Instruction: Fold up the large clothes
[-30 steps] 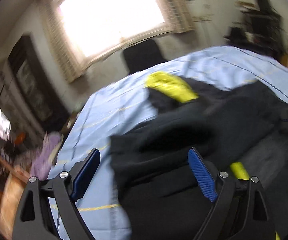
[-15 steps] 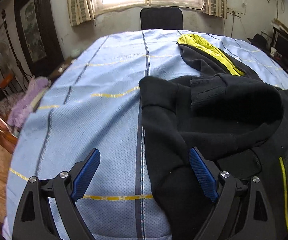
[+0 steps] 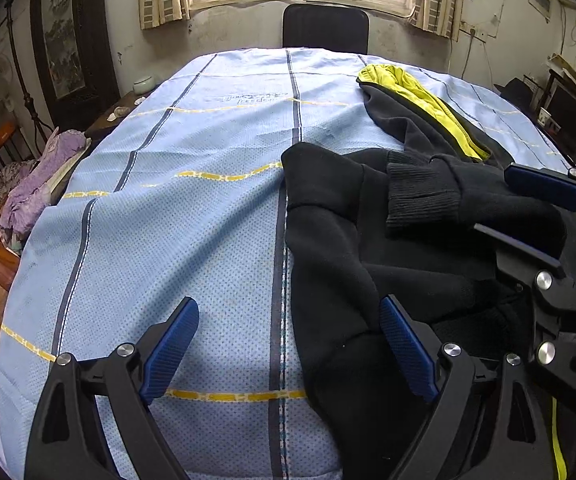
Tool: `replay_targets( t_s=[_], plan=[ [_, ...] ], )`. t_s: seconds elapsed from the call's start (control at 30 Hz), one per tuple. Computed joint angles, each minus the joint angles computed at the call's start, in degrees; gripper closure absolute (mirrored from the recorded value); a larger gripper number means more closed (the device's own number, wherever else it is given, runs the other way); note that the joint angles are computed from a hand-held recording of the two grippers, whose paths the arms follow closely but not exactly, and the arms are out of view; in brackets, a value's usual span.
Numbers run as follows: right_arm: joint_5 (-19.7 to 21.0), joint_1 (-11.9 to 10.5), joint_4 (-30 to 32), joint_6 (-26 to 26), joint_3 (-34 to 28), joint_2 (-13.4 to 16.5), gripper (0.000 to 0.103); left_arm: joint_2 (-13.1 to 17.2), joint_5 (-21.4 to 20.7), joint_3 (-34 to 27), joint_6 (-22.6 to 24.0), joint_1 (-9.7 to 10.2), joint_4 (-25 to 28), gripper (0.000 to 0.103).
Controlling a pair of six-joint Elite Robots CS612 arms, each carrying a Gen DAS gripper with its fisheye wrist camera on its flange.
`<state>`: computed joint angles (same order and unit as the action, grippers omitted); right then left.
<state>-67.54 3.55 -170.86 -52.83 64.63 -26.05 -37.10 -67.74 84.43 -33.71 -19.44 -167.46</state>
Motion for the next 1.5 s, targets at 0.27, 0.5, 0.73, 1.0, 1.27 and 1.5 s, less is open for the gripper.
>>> replay_targets(
  t_s=[0.27,0.5,0.73,1.0,1.27,1.5],
  plan=[
    [-2.96,-0.06,-5.48,-4.64,0.43,1.20,0.055,0.00,1.34,-0.09,0.61,-0.31,0.50,0.009],
    [-7.04,1.03,-11.49,-7.91,-1.20,3.23,0.096,0.15,2.47,-0.22,0.55,-0.47,0.78,0.006],
    [5.22,-3.65,-2.32,16.84,-2.68,0.47,0.097,0.10,3.01,-0.13,0.61,-0.60,0.92,0.005],
    [22.04,-12.24,22.75,44.48,-10.72,4.07,0.068,0.15,4.25,-0.07,1.09,-0.95,1.01,0.005],
    [26.10,-13.74,20.55,49.33,-10.93,5.64,0.096,0.16,3.77,0.22,0.97,-0.90,-0.46,0.007],
    [18.03,-12.75,17.43,44.24,-8.88,4.50,0.096,-0.02,3.40,0.63,0.58,-0.91,0.08,0.005]
  ],
)
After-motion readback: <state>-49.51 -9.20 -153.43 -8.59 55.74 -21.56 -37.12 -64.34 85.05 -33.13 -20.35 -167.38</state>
